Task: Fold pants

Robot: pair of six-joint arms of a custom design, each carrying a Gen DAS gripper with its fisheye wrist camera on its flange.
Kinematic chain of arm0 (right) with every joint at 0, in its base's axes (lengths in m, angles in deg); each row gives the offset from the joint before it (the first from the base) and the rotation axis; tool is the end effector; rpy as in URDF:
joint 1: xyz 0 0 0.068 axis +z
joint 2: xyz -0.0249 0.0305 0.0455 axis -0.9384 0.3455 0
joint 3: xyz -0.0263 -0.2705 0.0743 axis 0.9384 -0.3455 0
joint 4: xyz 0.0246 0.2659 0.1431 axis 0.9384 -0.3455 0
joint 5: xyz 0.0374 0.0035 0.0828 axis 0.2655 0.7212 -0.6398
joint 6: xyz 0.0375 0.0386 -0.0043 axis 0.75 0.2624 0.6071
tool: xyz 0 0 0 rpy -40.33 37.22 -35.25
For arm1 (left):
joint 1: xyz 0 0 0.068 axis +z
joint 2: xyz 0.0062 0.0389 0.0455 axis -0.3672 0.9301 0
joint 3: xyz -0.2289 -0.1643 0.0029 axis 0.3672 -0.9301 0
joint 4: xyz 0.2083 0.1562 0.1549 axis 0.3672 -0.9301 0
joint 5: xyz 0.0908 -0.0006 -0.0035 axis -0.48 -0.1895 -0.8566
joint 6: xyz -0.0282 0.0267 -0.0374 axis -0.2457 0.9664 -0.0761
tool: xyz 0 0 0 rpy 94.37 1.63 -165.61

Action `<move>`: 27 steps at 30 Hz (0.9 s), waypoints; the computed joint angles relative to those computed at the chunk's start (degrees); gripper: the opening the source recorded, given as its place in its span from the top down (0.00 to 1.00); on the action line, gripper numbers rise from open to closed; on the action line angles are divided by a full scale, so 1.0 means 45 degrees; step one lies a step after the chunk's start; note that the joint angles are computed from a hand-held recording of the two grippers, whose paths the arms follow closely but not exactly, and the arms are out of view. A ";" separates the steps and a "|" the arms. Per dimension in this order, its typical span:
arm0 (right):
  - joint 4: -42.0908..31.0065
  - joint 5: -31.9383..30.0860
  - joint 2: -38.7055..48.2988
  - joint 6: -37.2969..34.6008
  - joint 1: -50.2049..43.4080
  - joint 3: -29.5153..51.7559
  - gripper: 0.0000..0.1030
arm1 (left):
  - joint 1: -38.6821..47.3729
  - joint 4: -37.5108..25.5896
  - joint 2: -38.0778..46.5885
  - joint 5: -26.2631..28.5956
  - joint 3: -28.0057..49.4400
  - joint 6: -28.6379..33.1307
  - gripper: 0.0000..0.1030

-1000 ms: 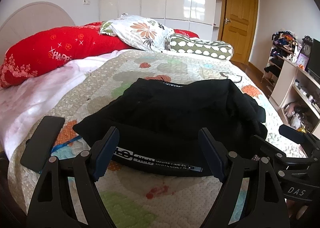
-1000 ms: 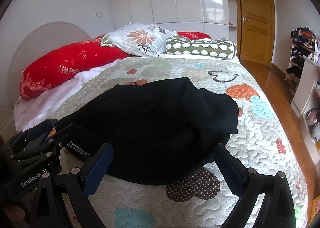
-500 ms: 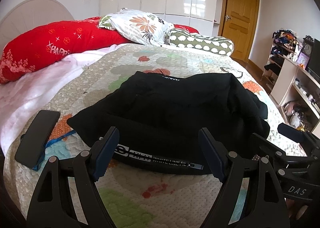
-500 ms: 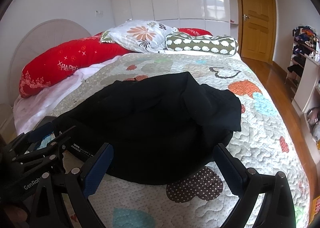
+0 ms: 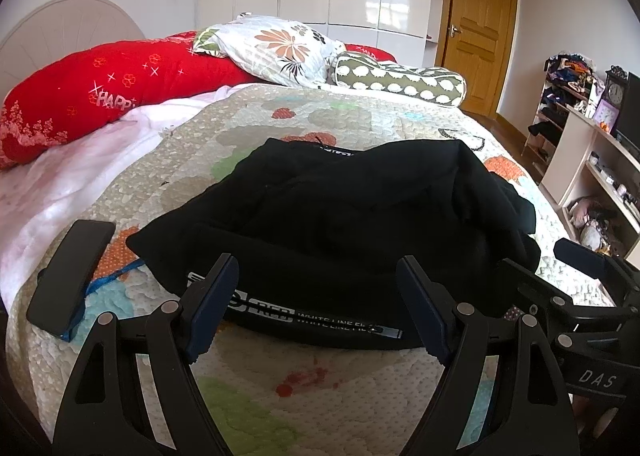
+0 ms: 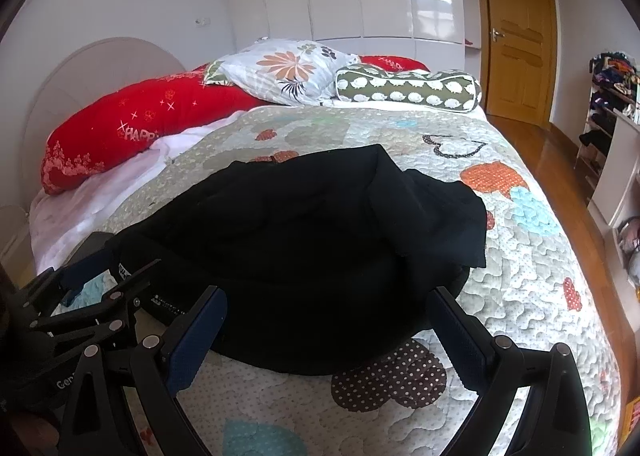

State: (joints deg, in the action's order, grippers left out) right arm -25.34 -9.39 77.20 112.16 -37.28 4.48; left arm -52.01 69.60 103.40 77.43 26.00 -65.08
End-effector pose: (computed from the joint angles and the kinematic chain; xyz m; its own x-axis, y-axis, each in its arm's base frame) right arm 0.2775 0.1567 0.1044 -0.6274 0.2036 -0.7516 0.1960 0.9754 0.1006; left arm 0.3265 -0.1891 0.0987 -0.5960 0.1995 -0.7778 0.3834 0.9218 -0.0574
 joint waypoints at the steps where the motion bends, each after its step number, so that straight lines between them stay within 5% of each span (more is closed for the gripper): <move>1: -0.0005 -0.0015 -0.0009 0.0007 -0.0018 -0.0015 0.03 | -0.0020 -0.0012 0.0022 -0.0010 0.0024 -0.0008 0.21; 16: 0.0810 -0.1583 0.0475 -0.0726 -0.0612 0.0062 0.03 | -0.0168 -0.0795 -0.0876 -0.1214 -0.0796 -0.0744 0.21; 27: 0.0878 -0.1802 0.0683 -0.0898 -0.0088 0.0187 0.03 | 0.0247 -0.0844 -0.2414 -0.0951 -0.2690 -0.1474 0.21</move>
State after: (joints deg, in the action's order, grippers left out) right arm -21.38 -17.50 80.27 108.11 -37.67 5.32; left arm -50.90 65.80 92.54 73.15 13.90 -71.72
